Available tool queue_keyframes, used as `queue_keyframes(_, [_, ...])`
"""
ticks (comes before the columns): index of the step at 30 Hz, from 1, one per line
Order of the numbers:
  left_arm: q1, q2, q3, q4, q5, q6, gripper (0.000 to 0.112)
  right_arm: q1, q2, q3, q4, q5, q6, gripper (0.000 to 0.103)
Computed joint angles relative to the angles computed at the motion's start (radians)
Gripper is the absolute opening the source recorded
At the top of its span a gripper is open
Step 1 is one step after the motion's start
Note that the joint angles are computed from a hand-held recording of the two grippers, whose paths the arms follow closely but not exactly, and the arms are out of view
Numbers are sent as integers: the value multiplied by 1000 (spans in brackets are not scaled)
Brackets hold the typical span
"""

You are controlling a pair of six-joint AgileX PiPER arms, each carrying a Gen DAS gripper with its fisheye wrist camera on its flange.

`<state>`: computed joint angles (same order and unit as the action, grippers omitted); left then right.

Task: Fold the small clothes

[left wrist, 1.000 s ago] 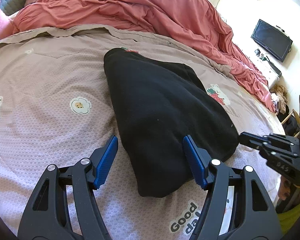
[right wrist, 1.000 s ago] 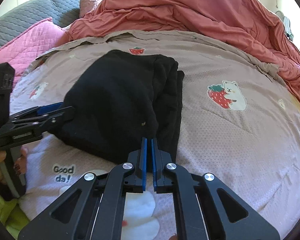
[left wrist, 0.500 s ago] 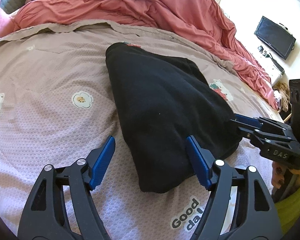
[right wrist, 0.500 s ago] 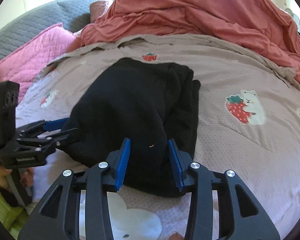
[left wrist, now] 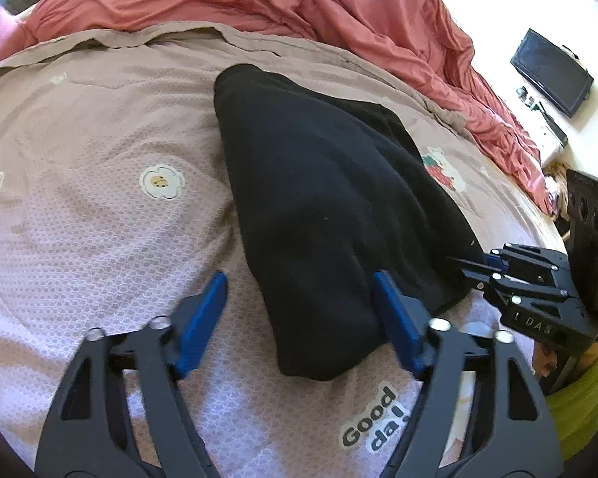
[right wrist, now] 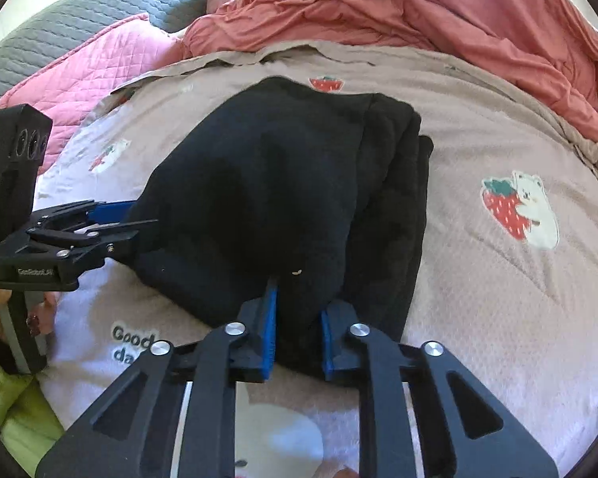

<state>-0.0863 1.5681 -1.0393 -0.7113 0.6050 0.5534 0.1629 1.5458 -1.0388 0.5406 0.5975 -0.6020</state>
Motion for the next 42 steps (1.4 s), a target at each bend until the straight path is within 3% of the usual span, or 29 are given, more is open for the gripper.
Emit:
queue_keyframes(2, [1,-3,-5,-14,28,25,46,-17,-19,1,27,27,-2,15])
queue_keyframes(6, [-12,-8,-13,18,47,11,44,-33,-64,32,6,50,24,14])
queue_keyframes(11, [-49,16,-18,97,31,-49,45,-49,-13,96,97,-30,-32,15])
queue_keyframes(15, [-16,31,-26,43,57,-30,50,-49,-33,98,105,-25,-20,17])
queue_keyframes(18, [-7,18,-21,25,53,-15,50,-64,-71,84,94,9,4,26])
queue_keyframes(20, [6,-5,-11,-6,41,10,50,-64,-94,75,71,0,30,37])
queue_keyframes(23, [18,-45,11,-41,5,39,47,-87,-102,42,90,-8,28,41])
queue_keyframes(29, [-6,-73,43,-100,-41,121,45,-95,12,-112,28,-29,132,47])
queue_keyframes(32, [-52,-63,47,-34,-85,82,45,-78,115,-225,-69,-22,293,54])
queue_keyframes(37, [-91,-61,66,34,-147,52,45,-84,307,-433,-96,40,425,58])
queue_keyframes(40, [-103,-63,68,62,-161,34,46,-74,375,-501,-119,63,452,57])
queue_keyframes(41, [-100,-63,68,54,-160,40,46,-71,388,-509,-103,72,432,38])
queue_keyframes(42, [-97,-64,70,43,-159,51,46,-64,395,-510,-87,76,400,29])
